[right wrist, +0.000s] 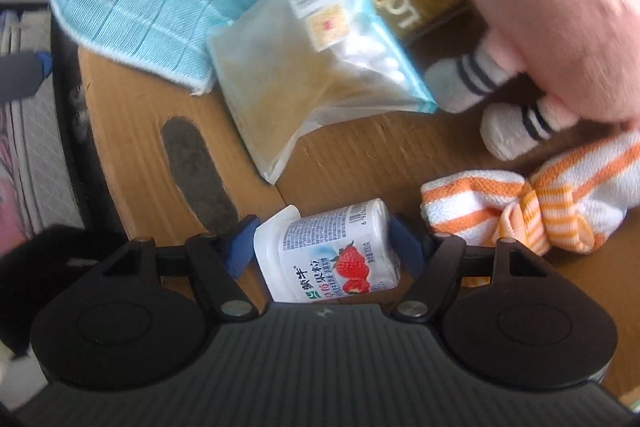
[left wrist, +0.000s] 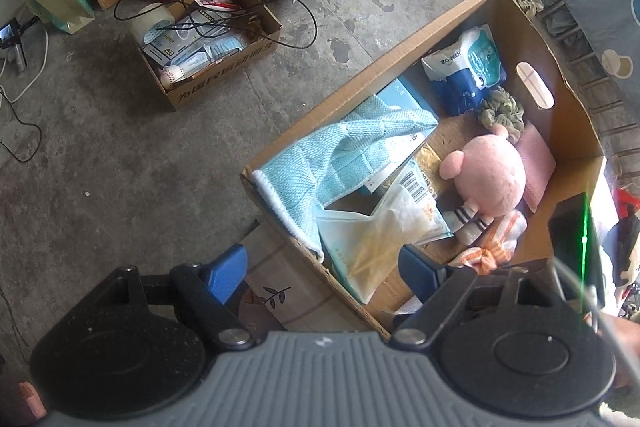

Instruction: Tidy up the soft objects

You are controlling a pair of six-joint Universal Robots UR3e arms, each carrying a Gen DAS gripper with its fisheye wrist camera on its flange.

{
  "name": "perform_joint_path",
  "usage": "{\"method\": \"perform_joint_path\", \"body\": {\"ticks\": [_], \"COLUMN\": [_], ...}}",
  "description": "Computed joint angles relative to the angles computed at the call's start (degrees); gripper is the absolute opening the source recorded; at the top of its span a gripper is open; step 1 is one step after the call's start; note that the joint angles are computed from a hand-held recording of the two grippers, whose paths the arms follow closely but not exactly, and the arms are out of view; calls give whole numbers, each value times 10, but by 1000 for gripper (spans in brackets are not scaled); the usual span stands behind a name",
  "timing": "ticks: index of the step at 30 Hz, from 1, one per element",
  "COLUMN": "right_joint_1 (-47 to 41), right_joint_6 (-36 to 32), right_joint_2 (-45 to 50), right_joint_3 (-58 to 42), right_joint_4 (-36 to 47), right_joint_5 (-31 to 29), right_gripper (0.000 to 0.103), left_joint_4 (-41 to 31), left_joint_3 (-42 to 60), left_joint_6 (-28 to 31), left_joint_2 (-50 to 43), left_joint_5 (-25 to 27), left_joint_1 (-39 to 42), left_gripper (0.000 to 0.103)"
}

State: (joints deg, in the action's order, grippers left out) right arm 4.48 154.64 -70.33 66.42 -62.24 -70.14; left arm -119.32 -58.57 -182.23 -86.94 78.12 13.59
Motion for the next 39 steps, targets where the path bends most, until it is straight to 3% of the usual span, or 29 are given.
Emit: {"method": "perform_joint_path", "body": {"ticks": [5,10,13,14,18,22,27,30,35,37,39], "right_joint_1": [10,-17,-19,-14,16,48,48,18,-38,-57,-67], "right_joint_6": [0,-31,-37,-38,-38,-28,-23,15,95,138,184], "right_joint_2": [6,-41,-72,-64,-8,40,22,11,-19,-26,-30], "right_joint_3": [-36,-58,-20,-23,-34,-32,3,6,13,25,40], "right_joint_4": [40,5,-119,-147,-211,-233,-232,-232,-300,-334,-385], "right_joint_5": [-54,17,62,76,133,122,84,104,150,169,197], "right_gripper": [71,72,62,50,37,36,36,38,47,47,47], "left_joint_4": [5,52,77,84,109,115,112,111,119,132,146], "left_joint_3": [16,12,24,28,22,22,20,18,28,25,23], "left_joint_6": [0,-30,-53,-59,-67,-44,-10,12,64,73,79], "left_joint_2": [-18,-29,-47,-53,-58,-68,-68,-72,-98,-105,-113], "left_joint_5": [6,53,94,103,110,110,90,83,99,116,150], "left_joint_1": [-19,-57,-77,-79,-64,-50,-33,-34,-68,-86,-109], "left_gripper": [84,82,71,68,60,56,55,55,55,50,34]}}
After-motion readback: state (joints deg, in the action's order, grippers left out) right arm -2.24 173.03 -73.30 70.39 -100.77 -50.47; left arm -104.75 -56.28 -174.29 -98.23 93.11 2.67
